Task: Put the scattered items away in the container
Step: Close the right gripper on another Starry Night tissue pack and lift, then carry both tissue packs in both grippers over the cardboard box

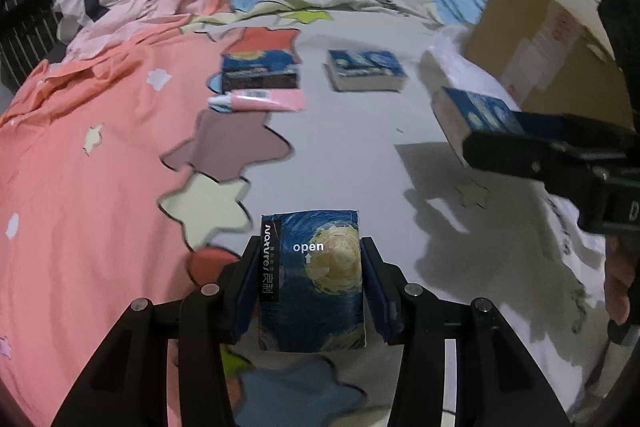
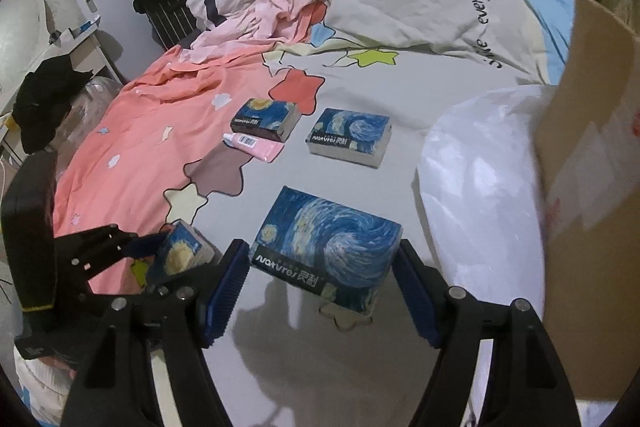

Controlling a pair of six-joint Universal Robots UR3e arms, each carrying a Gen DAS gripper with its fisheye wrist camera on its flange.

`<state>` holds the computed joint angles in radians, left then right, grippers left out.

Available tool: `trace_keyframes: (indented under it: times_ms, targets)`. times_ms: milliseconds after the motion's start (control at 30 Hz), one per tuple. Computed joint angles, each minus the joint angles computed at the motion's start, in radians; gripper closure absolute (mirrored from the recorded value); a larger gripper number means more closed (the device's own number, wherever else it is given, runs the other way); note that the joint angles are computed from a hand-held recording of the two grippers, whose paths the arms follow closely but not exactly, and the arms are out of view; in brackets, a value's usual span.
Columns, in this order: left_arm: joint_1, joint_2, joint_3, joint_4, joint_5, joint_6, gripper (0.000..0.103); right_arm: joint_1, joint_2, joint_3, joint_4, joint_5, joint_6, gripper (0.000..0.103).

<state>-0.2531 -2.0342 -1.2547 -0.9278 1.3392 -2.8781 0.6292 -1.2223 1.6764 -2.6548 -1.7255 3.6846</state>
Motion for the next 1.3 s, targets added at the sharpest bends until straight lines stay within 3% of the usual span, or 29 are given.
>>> trace_keyframes:
  times_ms: [267,733,1033,1300]
  targets:
    - [-0.012,0.175,-0.188,0.063,-0.017,0.005,0.055,0.084,-0.092,0.047,0.025,-0.069,0.039,0.034]
    - [-0.054,0.416,-0.271,0.027,-0.001,-0.016,0.055,0.245,-0.242,0.041,0.138,-0.251,0.103,0.034]
    - [-0.134,0.485,-0.229,-0.016,0.044,-0.049,0.055,0.323,-0.364,0.092,0.193,-0.34,0.16,0.034]
    - [-0.261,0.433,-0.112,-0.033,0.123,-0.106,0.055,0.378,-0.479,0.134,0.249,-0.425,0.191,0.034]
